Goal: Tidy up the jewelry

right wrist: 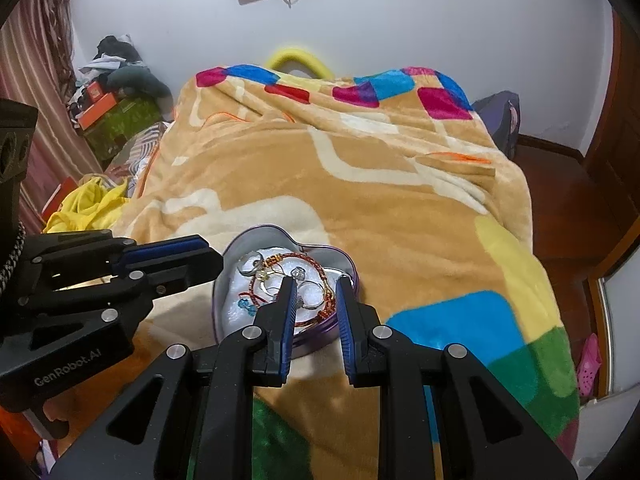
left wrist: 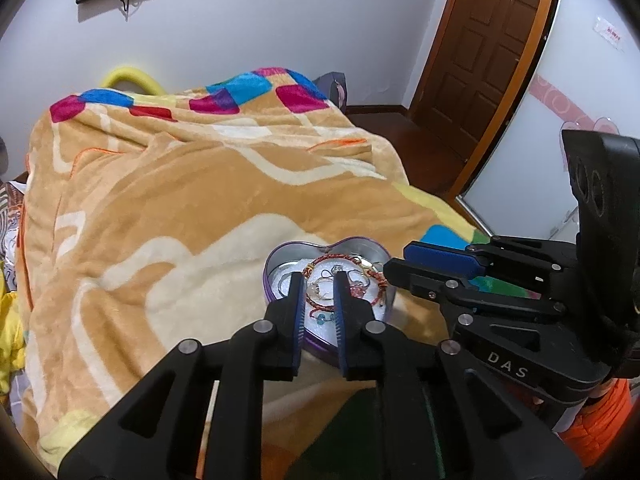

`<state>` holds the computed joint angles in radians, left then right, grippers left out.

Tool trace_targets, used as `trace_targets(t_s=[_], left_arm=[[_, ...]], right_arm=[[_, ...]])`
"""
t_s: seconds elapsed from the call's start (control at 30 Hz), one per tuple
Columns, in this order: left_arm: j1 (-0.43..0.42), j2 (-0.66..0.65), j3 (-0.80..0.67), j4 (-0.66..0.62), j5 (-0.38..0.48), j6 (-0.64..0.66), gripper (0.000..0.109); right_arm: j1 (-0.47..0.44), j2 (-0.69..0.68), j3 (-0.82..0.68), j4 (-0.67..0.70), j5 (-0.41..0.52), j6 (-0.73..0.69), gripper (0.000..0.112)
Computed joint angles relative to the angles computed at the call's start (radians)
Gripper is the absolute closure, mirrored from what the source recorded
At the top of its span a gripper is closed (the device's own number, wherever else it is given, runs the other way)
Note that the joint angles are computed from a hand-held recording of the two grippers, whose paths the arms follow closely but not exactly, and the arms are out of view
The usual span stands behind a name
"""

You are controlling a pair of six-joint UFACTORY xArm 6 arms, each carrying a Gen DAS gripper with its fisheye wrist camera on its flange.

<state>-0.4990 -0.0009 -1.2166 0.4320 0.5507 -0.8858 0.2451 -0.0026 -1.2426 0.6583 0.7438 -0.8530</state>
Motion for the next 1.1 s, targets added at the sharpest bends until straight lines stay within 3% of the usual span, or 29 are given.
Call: trace_targets(t_s=[0.3, 0.53, 0.73, 0.93, 1.1], left_arm=[[-0.064, -0.121, 0.011, 0.181, 0.082, -0.139, 0.087], [-0.166, -0.238, -0.006, 0.385, 0.183, -0.289, 0.080], [-0.316, -0.330, -0.029, 0.622, 0.348, -0.444, 0.072], [-0.502, -0.386, -0.026, 0.819, 0.569, -0.565, 0.056], [-0.623, -0.386, -0.019, 0.919, 0.743, -0.617, 0.035]], right_arm=[[-0.008, -0.164, 0.089, 0.074, -0.054, -0.065, 0.091], [-0.035, -0.376, 0.182, 0.246, -0.121, -0.181, 0.091], [-0.098, -0.559, 0.243, 0.469, -0.099, -0.310, 0.091], [-0.119, -0.707, 0.319, 0.580, -0.115, -0.384, 0.088], [-0.056, -0.800, 0.397, 0.615, -0.235, -0.435, 0.065]])
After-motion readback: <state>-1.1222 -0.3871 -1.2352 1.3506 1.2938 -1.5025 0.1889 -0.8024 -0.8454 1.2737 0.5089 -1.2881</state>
